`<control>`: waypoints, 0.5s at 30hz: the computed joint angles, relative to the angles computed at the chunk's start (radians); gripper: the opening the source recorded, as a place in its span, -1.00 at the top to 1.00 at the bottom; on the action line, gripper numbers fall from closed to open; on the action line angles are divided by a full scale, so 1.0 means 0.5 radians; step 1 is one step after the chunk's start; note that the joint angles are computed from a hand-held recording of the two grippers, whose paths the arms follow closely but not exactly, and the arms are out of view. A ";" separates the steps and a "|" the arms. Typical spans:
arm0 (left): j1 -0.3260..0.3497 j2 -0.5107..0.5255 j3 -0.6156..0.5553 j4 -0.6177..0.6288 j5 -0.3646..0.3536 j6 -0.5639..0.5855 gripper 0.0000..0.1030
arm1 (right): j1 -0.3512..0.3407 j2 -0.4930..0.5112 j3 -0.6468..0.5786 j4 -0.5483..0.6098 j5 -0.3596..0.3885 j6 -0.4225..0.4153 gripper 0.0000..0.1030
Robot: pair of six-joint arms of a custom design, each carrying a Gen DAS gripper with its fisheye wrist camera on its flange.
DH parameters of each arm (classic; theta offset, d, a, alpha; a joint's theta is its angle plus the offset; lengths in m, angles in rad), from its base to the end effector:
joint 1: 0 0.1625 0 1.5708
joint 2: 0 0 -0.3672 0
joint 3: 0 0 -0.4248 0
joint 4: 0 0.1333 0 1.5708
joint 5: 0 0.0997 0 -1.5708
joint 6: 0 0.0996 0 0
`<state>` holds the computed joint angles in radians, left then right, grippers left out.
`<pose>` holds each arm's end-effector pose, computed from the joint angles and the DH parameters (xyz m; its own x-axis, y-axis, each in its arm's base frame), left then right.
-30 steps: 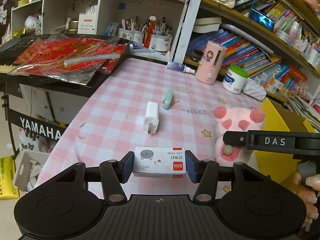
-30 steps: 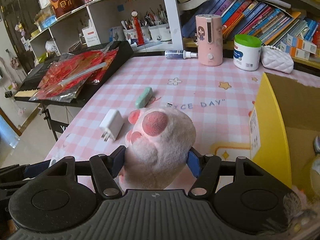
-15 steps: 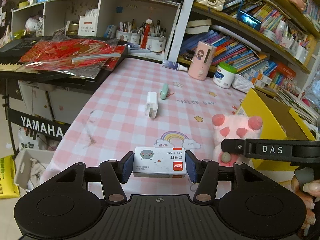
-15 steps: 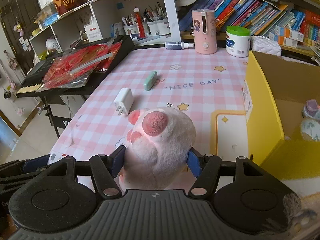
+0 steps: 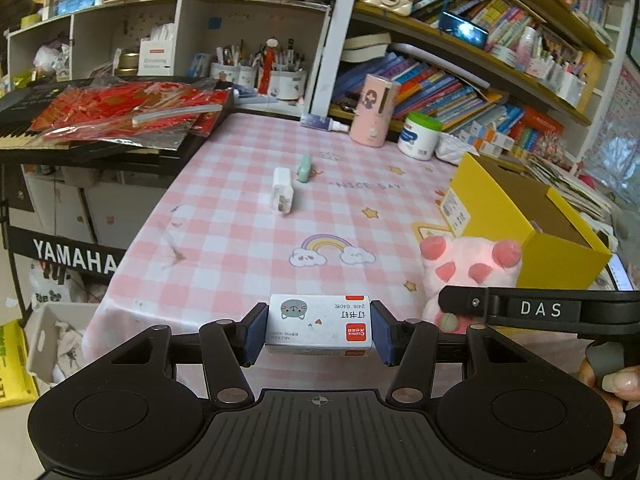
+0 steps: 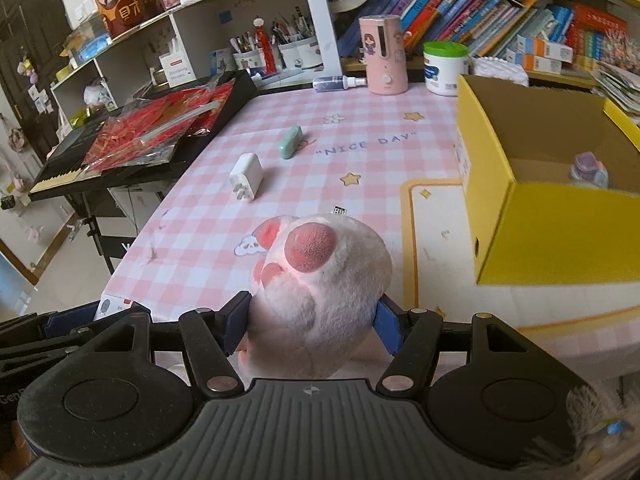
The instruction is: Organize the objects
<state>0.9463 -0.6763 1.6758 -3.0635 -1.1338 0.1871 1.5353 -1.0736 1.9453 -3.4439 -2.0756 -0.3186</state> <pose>-0.2357 -0.6272 0.0027 -0.7415 0.4937 -0.4543 0.6645 0.6338 -0.3958 0.0646 -0.5783 0.1971 -0.8230 0.2473 0.5114 -0.2513 0.6489 -0.7182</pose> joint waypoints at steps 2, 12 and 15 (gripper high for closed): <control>-0.004 -0.015 0.025 0.005 -0.013 0.012 -0.01 | 0.003 -0.014 0.043 -0.030 -0.013 0.021 -0.20; -0.034 -0.050 0.111 0.080 -0.136 0.082 -0.01 | -0.019 -0.120 0.269 -0.190 -0.116 0.170 -0.20; -0.045 -0.048 0.124 0.103 -0.175 0.103 -0.01 | -0.029 -0.160 0.333 -0.228 -0.159 0.230 -0.20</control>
<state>0.9237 -0.7005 1.7380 -3.0123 -1.2215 0.2385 1.5207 -1.1534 2.1119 -3.5580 -2.1552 -0.2037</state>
